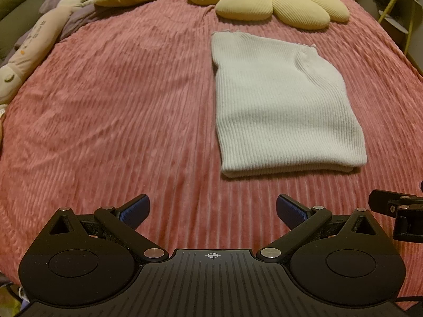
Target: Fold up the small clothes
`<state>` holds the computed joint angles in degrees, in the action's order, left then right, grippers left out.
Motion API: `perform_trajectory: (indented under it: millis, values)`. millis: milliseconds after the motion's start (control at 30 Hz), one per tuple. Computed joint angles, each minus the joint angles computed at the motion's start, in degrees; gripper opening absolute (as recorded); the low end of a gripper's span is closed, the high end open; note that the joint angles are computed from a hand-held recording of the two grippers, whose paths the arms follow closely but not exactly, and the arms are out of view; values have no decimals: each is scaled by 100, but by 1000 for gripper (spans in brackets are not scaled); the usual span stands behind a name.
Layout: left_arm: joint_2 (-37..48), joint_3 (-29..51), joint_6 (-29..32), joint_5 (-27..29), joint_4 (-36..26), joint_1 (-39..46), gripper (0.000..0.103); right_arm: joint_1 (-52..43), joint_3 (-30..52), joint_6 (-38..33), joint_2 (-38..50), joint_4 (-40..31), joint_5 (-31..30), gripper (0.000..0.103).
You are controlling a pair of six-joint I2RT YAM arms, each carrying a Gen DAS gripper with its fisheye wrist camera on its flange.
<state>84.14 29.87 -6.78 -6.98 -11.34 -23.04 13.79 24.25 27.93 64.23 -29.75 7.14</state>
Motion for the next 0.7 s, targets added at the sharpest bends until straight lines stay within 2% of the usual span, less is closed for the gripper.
perform_trajectory:
  millis: [700]
  values:
    - [-27,-74,-58,-101,100,-72,103,50,-37,23,-73,3,17,99]
